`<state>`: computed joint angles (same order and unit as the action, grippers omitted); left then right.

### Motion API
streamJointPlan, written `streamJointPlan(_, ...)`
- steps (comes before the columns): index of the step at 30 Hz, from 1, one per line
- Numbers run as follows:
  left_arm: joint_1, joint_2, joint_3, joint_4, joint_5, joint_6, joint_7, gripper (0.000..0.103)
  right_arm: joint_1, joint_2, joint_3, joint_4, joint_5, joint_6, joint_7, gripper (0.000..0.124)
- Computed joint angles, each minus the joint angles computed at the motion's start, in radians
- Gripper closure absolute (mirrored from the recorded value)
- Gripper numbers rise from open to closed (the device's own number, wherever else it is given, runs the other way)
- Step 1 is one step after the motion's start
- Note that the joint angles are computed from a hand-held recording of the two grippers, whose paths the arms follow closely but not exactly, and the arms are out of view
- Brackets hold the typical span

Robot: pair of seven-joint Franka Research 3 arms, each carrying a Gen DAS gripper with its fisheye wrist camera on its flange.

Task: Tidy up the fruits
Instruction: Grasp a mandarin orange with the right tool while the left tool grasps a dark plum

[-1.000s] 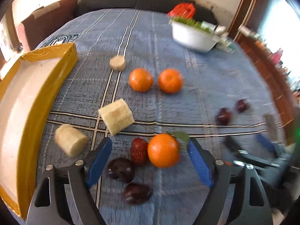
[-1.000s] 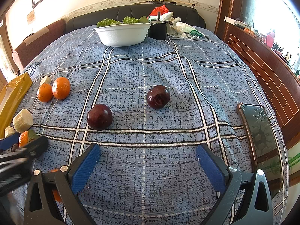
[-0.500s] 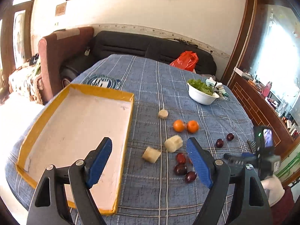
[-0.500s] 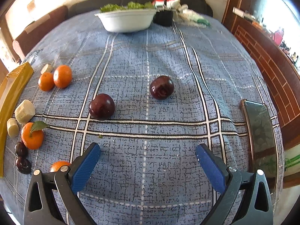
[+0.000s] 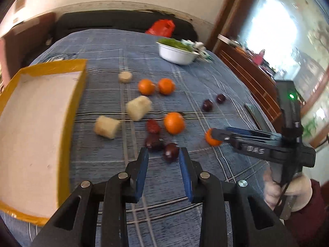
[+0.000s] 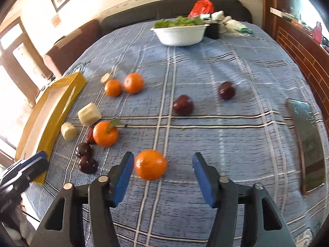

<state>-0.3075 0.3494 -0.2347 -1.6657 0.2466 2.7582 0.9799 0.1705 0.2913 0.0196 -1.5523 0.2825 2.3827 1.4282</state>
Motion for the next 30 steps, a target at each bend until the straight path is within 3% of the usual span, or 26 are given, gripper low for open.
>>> streamJointPlan(4,0.002,0.054,-0.022,0.067,-0.019,-0.024,0.073,0.073,-0.014,0.038,0.02,0.027,0.057,-0.015,-0.044,0.085)
streamJointPlan(10,-0.02,0.15,-0.027,0.197,-0.023,-0.12,0.171,0.073,-0.027,0.019,0.019,-0.008,0.109,0.009,-0.077,0.085)
streamJointPlan(17,-0.056,0.176,0.019,0.239,0.012,-0.146,0.139,0.073,-0.057,0.005,0.022,-0.032,0.187,0.006,-0.129,0.085)
streamJointPlan(20,-0.045,0.179,0.008,0.231,0.001,-0.113,0.146,0.073,-0.061,-0.003,0.023,-0.045,0.21,0.012,-0.146,0.085)
streamJointPlan(24,-0.112,0.187,0.062,0.26,0.114,-0.166,0.11,0.067,-0.058,-0.015,0.019,-0.062,0.216,0.018,-0.147,0.085)
streamJointPlan(30,-0.083,0.141,0.048,0.186,0.106,-0.13,0.067,0.064,-0.054,-0.043,0.015,-0.093,0.215,0.018,-0.142,0.085)
